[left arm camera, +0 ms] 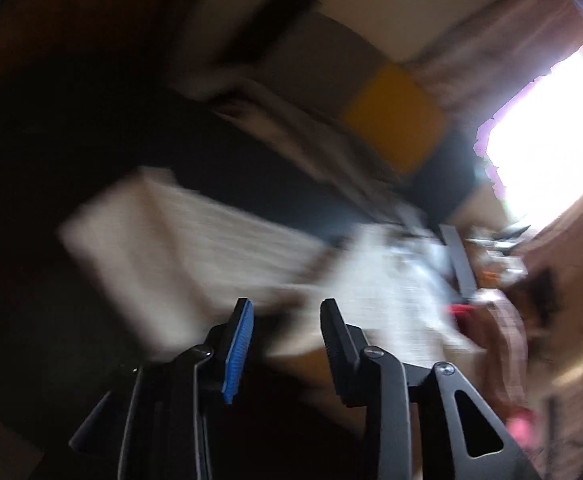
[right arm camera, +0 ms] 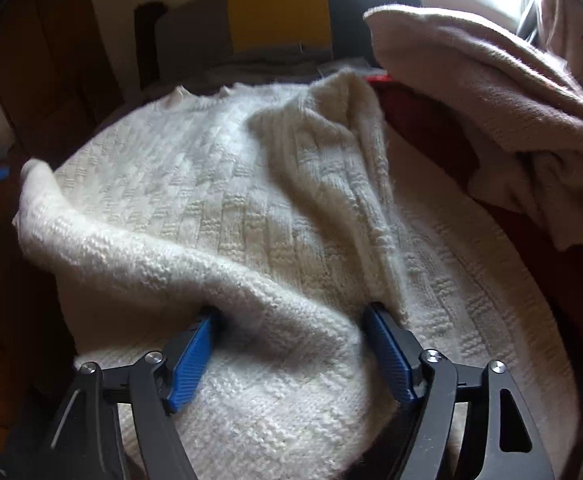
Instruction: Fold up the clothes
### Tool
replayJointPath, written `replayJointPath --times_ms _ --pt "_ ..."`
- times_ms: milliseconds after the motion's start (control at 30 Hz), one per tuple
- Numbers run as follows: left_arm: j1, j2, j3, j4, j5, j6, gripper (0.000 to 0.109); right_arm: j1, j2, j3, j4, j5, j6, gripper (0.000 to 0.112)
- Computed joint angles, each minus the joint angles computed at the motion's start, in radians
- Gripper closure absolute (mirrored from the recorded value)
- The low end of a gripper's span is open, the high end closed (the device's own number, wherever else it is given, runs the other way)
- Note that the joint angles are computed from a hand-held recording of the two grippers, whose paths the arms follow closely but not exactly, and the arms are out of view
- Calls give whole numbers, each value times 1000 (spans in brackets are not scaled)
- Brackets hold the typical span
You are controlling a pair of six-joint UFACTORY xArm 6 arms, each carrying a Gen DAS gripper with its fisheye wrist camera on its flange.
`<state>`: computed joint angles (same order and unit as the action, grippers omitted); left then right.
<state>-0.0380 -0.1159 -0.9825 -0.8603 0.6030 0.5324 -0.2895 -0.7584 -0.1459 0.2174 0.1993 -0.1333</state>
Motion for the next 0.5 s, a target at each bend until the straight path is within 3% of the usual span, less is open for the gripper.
replayJointPath --times_ms 133,200,300,433,500 --pt "49 -39 139 354 -154 -106 68 3 -9 66 -158 -124 131 20" --pt "48 -26 152 399 -177 -85 66 -3 -10 87 -213 -167 179 16" --pt "65 29 85 257 -48 7 64 -12 2 96 -258 -212 211 14" --pt "115 144 -39 43 156 54 61 -54 90 45 -515 -268 437 14" --pt "122 199 -88 -40 173 26 58 -75 108 30 -624 -274 533 14"
